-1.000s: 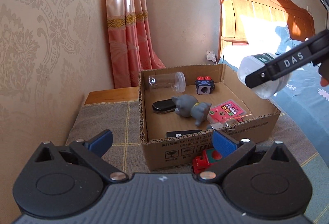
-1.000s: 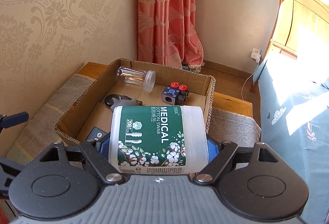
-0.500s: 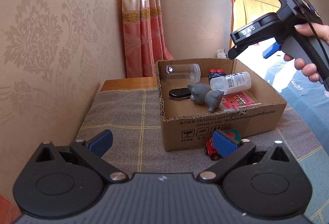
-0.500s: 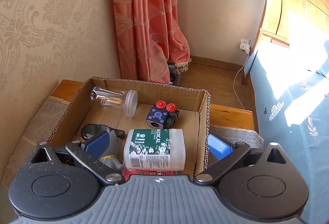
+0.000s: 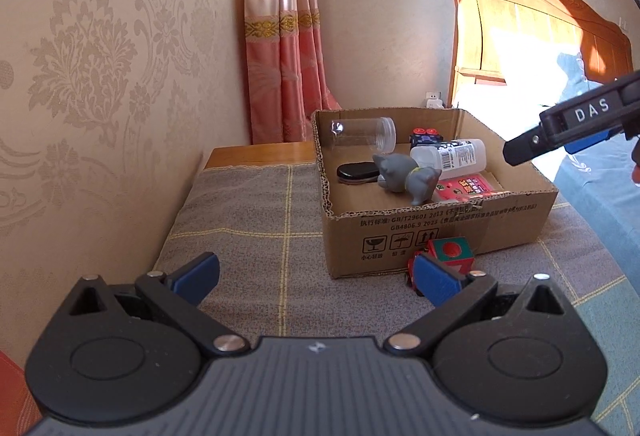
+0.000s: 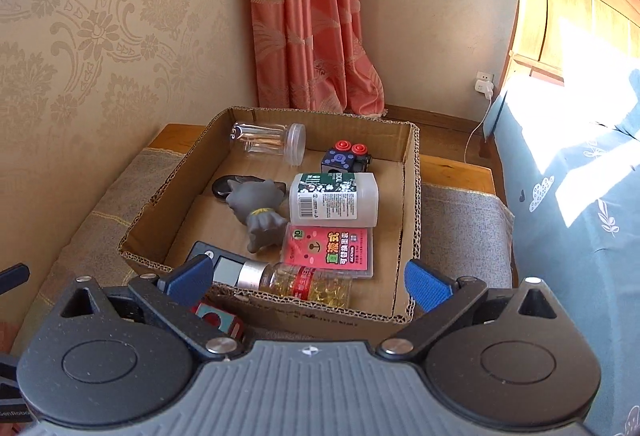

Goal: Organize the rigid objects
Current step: 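Reach the left tool to the red S.L toy train while the right tool approaches the pale blue round case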

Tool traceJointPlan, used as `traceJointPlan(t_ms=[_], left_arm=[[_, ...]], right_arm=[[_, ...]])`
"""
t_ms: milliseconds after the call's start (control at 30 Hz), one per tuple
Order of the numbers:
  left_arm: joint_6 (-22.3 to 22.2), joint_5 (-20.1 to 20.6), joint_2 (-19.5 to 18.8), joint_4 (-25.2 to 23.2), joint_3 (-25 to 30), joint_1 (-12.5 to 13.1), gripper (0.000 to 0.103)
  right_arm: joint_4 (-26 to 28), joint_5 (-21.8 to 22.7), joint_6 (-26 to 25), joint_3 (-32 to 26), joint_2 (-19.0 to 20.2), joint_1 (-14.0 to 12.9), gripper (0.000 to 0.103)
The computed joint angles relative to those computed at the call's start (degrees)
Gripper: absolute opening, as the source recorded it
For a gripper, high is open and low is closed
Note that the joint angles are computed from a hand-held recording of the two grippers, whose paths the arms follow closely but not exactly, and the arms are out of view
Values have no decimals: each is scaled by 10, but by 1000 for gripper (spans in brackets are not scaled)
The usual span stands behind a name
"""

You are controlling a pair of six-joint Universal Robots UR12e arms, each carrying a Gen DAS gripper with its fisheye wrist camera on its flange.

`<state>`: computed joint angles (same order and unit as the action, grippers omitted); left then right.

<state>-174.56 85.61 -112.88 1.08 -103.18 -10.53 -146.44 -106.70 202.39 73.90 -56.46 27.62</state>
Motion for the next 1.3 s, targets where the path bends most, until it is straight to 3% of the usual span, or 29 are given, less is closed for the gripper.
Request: traceJointPlan(t_ms=[167,300,600,1067,1300], left_arm=[[1,-2,5,3,-8,2,103],[-1,-8,8,4,-13,5,103],[4,-18,11,-5,-19,8,103],[27,-14,-6,-49,9,-8,102],[35,0,-31,-87,52,-25,103]], right_arm=[[-39,26,-14,48,-10,15,103],[-22,43,-20,52,4,24,103],[19,-8,-9,21,46,33,103],[8,-39,66,71,17,20,103],[-22,-40,52,92,9,20,103]])
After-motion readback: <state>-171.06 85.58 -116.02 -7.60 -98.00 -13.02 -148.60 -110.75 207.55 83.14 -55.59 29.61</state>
